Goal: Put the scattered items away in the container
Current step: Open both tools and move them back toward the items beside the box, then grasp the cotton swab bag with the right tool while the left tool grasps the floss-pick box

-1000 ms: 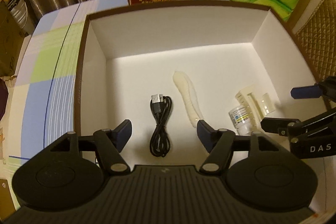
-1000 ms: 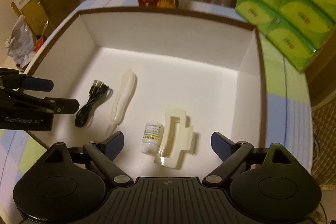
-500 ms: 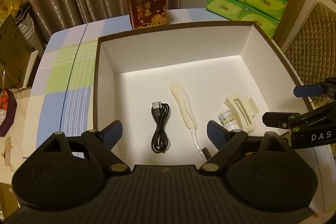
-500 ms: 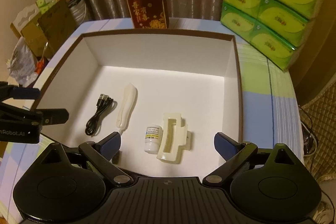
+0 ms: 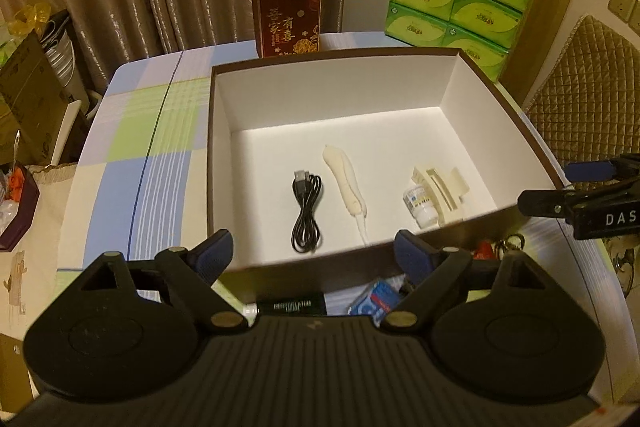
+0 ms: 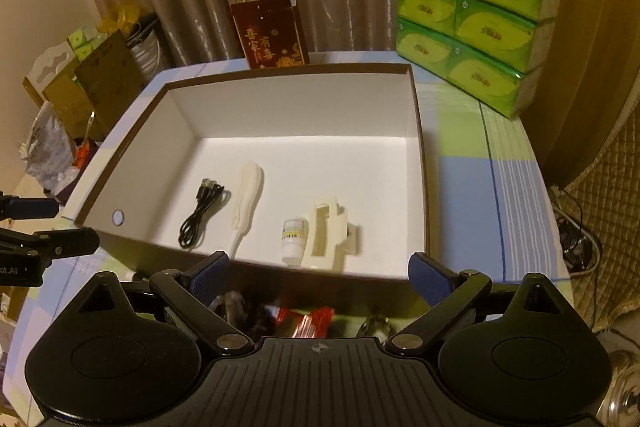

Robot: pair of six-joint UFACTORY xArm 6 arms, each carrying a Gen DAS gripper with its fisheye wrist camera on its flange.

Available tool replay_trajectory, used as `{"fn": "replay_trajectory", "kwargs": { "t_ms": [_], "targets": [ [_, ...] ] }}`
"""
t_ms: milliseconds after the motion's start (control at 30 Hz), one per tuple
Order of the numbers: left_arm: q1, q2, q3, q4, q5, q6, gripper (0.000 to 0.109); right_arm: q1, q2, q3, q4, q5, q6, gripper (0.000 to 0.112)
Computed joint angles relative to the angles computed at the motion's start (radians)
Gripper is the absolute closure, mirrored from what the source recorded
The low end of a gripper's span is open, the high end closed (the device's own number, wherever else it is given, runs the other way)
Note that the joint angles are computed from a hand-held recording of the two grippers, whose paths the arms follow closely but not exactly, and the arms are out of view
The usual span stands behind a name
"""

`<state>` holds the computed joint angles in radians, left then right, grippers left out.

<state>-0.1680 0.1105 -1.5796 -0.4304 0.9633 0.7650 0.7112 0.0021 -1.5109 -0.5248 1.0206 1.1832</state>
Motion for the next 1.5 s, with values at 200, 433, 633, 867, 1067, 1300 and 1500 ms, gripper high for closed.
{"fn": "replay_trajectory", "kwargs": {
  "t_ms": [200, 433, 633, 867, 1067, 1300, 1500],
  "targets": [
    [0.037, -0.087, 0.117, -0.045, 0.007, 0.08, 0.024, 0.058, -0.065, 0.095, -0.076, -0.017, 0.097, 0.019],
    [0.071, -0.157, 0.256, -0.056, -0.005, 0.161, 0.024, 0.114, -0.123, 0.219, -0.079, -0.042, 0.155, 0.019],
    [0.098, -0.191, 0.339, -0.044, 0.012, 0.19, 0.025, 0.152, -0.102, 0.253, -0.006, -0.063, 0.131, 0.019],
    [0.111, -0.196, 0.381, 0.005, -0.001, 0.193, 0.025, 0.16, -0.047, 0.24, 0.059, -0.135, 0.085, 0.019],
    [0.127, -0.176, 0.37, 0.017, -0.006, 0.181, 0.025, 0.146, 0.008, 0.207, 0.094, -0.193, 0.024, 0.019],
    [0.15, -0.139, 0.346, 0.044, -0.017, 0.152, 0.025, 0.138, 0.082, 0.162, 0.124, -0.245, -0.033, 0.019],
    [0.159, -0.118, 0.33, 0.048, -0.009, 0.151, 0.025, 0.132, 0.149, 0.105, 0.122, -0.237, -0.061, 0.019]
  ]
}}
